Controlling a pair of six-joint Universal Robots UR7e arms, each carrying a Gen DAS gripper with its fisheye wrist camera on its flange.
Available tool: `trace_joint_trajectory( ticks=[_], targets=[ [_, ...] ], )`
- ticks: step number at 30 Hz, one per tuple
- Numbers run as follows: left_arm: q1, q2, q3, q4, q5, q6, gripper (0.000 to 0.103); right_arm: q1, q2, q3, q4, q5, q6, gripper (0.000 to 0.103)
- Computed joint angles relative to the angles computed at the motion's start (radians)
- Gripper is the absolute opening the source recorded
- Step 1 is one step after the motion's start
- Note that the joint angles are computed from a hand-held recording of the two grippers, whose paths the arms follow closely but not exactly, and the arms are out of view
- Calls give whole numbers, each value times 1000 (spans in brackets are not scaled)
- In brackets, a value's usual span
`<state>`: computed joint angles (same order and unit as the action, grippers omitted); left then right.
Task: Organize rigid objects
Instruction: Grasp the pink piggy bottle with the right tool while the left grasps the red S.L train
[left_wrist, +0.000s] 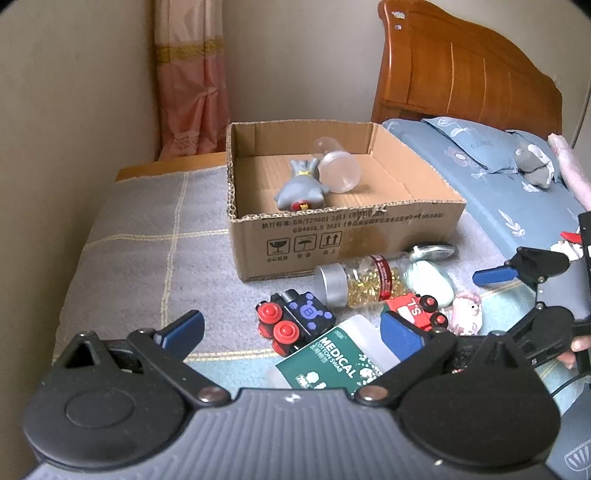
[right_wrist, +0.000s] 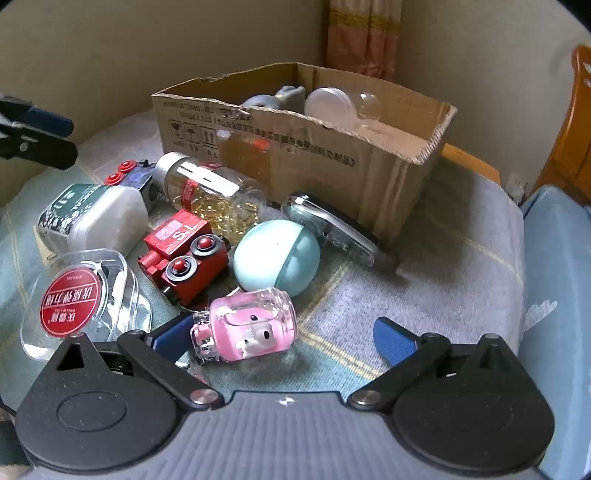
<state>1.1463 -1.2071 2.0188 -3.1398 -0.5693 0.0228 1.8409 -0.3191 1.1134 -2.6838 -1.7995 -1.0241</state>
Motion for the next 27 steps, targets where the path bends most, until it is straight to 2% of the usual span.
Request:
trace_joint_trajectory(
  ticks=[1, 3, 5, 11, 21, 27],
  targets=[
    [0, 0, 0, 4, -1, -2, 101, 2, -7, 11, 0, 7, -18, 88],
    [0, -2, 1, 9, -3, -5, 101, 7, -22, 32, 3, 9, -49, 69],
    [0, -2, 1, 11, -2, -6, 101, 15, -33, 56, -8, 5, -88, 59],
    [-3, -8, 9, 15, -6, -7, 101, 29, -40, 86, -51, -40, -48, 59],
    [1, -12, 10, 30, -27, 1, 101, 23, -127, 249, -192, -132, 128, 59],
    [-6, 2, -13, 53, -77, 41, 101, 13, -173, 344, -264, -131, 172, 59]
  ],
)
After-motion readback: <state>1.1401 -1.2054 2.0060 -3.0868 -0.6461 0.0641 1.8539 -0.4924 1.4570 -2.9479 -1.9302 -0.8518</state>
